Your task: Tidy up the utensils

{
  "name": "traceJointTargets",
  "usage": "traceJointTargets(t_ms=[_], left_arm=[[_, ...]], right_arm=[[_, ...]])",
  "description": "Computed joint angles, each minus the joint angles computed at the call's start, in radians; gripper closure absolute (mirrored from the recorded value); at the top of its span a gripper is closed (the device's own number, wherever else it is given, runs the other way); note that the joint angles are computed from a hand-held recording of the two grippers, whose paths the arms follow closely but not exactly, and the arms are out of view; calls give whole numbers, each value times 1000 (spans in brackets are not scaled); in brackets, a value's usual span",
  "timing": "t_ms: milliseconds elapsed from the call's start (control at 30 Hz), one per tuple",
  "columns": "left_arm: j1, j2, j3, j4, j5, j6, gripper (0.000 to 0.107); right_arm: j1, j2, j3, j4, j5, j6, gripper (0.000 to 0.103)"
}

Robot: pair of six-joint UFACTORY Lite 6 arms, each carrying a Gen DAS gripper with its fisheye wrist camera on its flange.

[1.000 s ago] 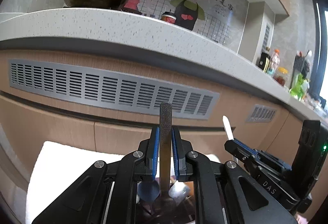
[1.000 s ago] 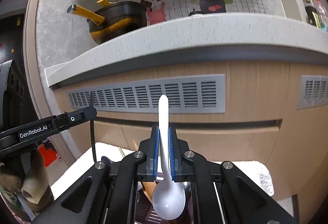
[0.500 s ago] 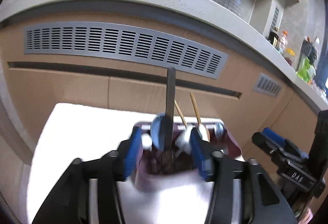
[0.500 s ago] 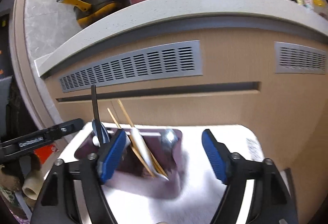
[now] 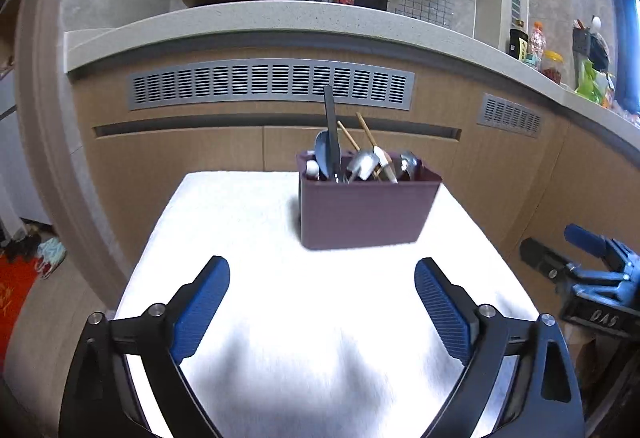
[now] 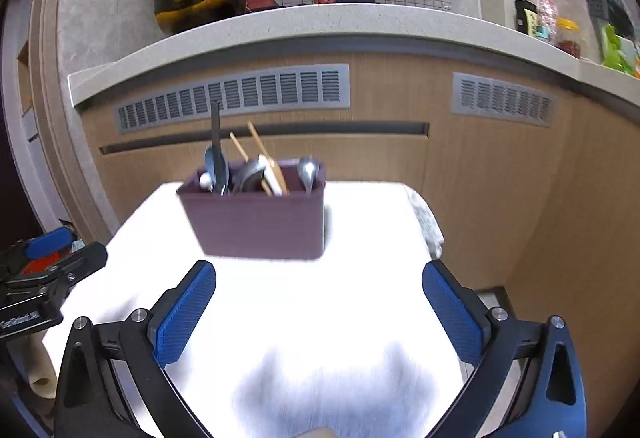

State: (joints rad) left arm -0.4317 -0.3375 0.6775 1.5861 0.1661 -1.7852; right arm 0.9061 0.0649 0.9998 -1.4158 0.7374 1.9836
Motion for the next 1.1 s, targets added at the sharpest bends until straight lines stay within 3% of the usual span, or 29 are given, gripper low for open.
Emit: traceJointTargets(t_ms=[133, 333, 1100], left_arm=[[-122, -71, -79, -51, 158, -7, 6], [-220, -74, -72, -210, 299, 86, 4], [-267, -76, -66, -238, 334, 103, 4]], right_arm=[[90, -7, -55, 34, 93, 44, 0], [121, -34, -87, 62, 111, 49, 0], [134, -79, -117, 55, 138, 69, 0]])
